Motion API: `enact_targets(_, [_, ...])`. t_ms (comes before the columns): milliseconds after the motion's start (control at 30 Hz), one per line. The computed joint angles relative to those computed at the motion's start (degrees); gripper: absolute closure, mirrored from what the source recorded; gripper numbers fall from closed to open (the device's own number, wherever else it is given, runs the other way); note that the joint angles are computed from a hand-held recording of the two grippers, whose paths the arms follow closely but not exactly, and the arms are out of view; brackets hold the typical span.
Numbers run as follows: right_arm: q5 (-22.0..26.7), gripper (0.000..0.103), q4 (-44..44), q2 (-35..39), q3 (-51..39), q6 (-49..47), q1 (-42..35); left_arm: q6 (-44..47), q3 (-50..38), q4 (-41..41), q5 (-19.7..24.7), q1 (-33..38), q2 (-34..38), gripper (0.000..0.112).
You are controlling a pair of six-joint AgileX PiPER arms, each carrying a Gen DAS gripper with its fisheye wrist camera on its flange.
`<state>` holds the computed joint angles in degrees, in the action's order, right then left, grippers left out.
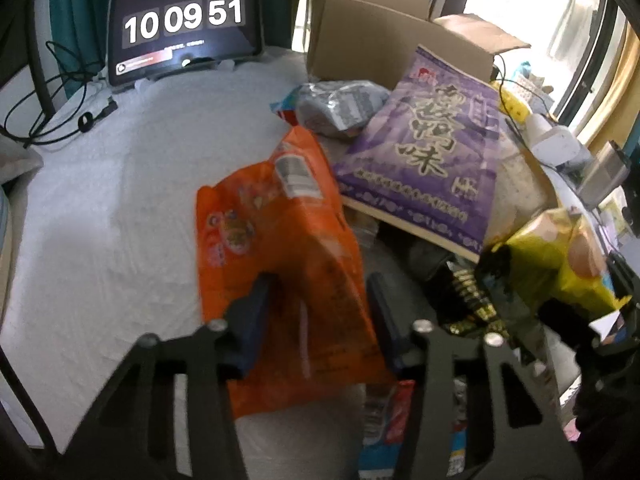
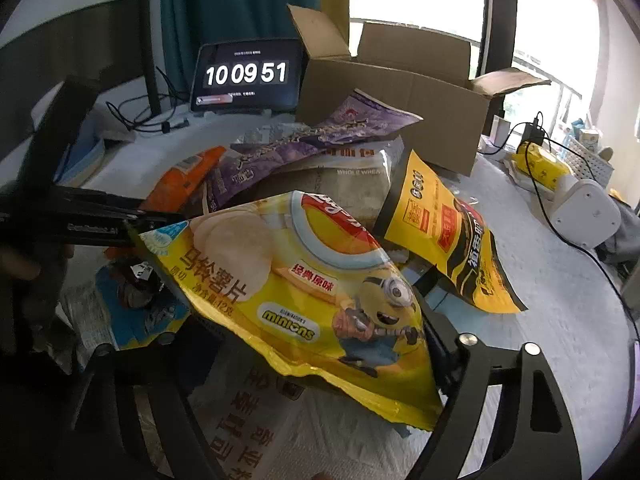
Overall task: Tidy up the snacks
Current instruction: 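Grasp the orange bag with the left tool while the right tool grasps the yellow Minions bag, then carry the orange bag and yellow Minions bag into the cardboard box with both tools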
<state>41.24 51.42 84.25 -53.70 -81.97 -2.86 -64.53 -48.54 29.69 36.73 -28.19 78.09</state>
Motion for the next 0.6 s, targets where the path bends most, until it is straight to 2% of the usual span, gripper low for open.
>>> enact_targets(167, [5.5, 0.03, 4.1, -0.5, -0.7, -4.8, -3.5, -2.9, 0.7, 2.5, 2.1, -1.2, -2.7, 0.086])
enact_targets(267, [9.9, 0.032, 6.7, -1.3, -1.8, -6.7, -6.2, -5.0, 0.7, 4.8, 4.2, -2.6, -4.5, 0.093])
enact_targets(433, [16.8, 0.032, 10.8, -2.6, -4.3, -7.8, -10.3, -9.1, -1.4, 9.6, 9.3, -6.4, -6.7, 0.096])
enact_targets(600, [18.8, 0.032, 13.5, -3.2, -6.3, -8.3, -11.5, -12.5, -3.9, 14.5, 14.8, -10.3, -8.5, 0.097])
